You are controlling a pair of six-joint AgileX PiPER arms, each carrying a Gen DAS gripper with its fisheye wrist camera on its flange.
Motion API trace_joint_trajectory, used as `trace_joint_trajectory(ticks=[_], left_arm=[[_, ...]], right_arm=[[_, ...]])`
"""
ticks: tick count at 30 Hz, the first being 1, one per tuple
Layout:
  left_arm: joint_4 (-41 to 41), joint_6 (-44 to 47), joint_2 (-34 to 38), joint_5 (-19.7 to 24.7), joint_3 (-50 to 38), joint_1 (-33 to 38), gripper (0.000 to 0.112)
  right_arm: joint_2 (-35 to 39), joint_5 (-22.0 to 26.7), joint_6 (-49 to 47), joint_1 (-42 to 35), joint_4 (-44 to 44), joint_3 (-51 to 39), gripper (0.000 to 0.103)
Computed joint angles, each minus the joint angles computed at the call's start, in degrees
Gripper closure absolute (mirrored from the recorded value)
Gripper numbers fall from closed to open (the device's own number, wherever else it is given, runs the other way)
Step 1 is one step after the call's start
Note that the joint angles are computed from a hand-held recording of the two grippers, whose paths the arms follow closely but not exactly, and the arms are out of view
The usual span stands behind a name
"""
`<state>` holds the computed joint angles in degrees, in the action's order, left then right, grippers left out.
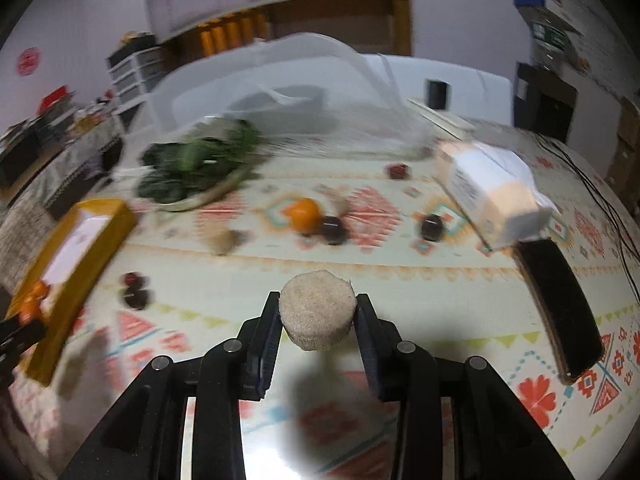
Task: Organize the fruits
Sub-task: 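Carry the orange and beige cylinder over the tray and open both tools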
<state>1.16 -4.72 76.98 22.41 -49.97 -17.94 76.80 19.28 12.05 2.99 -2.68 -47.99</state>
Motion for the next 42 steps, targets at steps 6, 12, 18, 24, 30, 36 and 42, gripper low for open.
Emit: trace_joint_trajectory(ticks=[6, 12, 18, 24, 30, 36, 42], left_arm=[[-10.37, 10.80, -1.85, 1.63, 0.42, 11.75, 0.079], [-17.43, 20.39, -0.72, 1.62, -0.29, 26.83, 0.079], [-26.17, 31.36, 5.71, 2.07, -2.72, 35.18, 0.079], [-29.33, 36.35, 10.56, 2.15, -4.17, 36.41, 0.079], [-34.09, 41.30, 12.81, 4.25, -5.90, 37.81, 0.079], [-38.99, 45.70, 11.87, 5.63, -6.11, 39.11, 0.051], [-39.64, 43.85, 8.26, 3.43, -4.76, 38.99, 0.023]], right_arm=[[1.06, 2.19, 9.41, 14.31, -5.52, -4.86, 0.064], [10.61, 2.99, 10.30, 26.35, -3.85, -16.54, 0.064], [25.77, 7.25, 6.74, 32.47, 0.03, -33.24, 0.064], [41.18, 15.48, 4.62, 33.29, 2.43, -53.06, 0.064], [54.70, 26.32, 3.97, 33.57, 1.43, -73.48, 0.064], [59.07, 30.11, 3.16, 34.01, 1.04, -81.06, 0.064], [55.86, 26.57, 3.85, 34.73, -0.25, -76.90, 0.056]])
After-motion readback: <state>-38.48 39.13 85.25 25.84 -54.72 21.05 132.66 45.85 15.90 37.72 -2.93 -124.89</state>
